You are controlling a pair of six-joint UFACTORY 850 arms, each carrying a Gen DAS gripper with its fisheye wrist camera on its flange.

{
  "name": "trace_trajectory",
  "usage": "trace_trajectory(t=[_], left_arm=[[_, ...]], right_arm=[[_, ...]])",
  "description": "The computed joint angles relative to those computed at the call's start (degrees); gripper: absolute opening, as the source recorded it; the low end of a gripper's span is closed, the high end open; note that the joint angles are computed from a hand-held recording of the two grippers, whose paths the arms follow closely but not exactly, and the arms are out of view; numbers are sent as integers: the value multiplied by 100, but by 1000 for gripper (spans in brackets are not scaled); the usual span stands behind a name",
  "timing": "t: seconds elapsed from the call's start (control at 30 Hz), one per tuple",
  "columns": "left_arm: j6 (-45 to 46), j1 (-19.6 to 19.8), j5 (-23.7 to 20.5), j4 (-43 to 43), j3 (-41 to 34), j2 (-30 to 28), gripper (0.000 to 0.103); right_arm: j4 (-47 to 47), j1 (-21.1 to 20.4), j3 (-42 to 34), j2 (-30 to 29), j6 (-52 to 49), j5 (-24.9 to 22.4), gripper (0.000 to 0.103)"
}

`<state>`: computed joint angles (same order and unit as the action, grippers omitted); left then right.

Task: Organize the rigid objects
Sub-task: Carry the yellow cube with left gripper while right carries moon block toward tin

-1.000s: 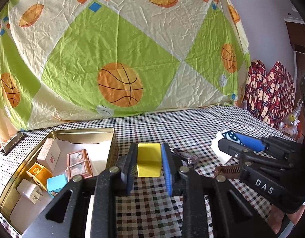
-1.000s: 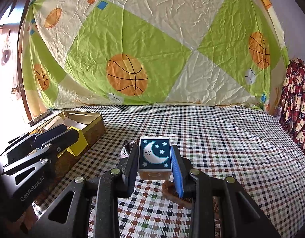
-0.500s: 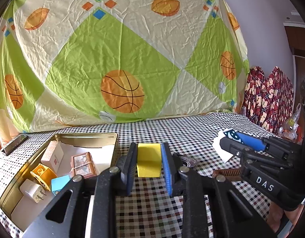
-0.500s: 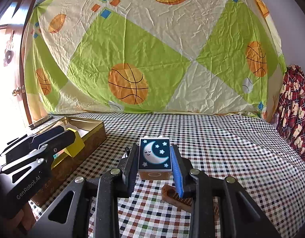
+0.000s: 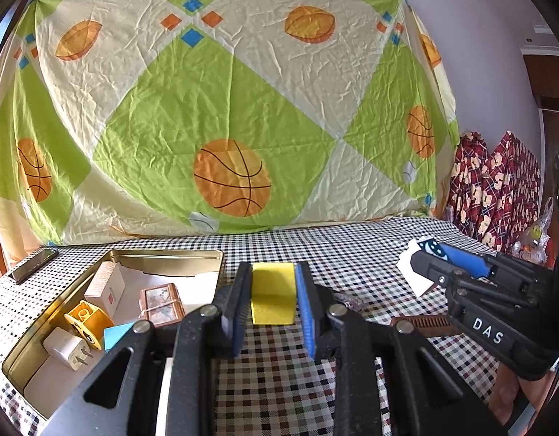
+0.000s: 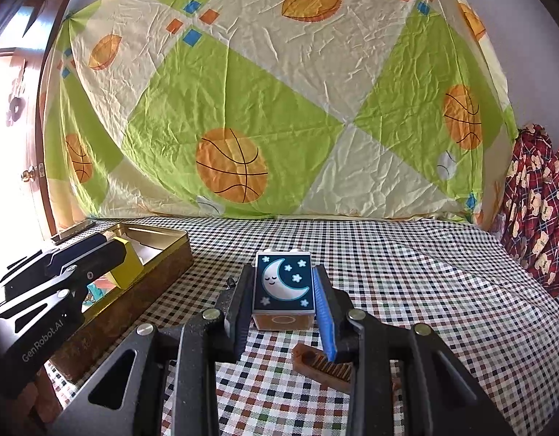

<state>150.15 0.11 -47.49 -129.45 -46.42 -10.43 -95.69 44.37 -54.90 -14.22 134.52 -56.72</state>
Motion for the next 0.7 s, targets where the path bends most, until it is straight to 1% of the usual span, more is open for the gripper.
trace_trajectory(t=[0.43,0.53,0.7], left_arm=[[-248,152,-146,40,12,-9,23],[-350,200,-181,90,2,-16,23],[-476,298,-249,227,-8,-29,23]], right_arm=[[-195,147,-26,-53,116,-233,34],[-211,169,-79,-97,84,-235,34],[-258,134,-154,-143,54,-78,34]])
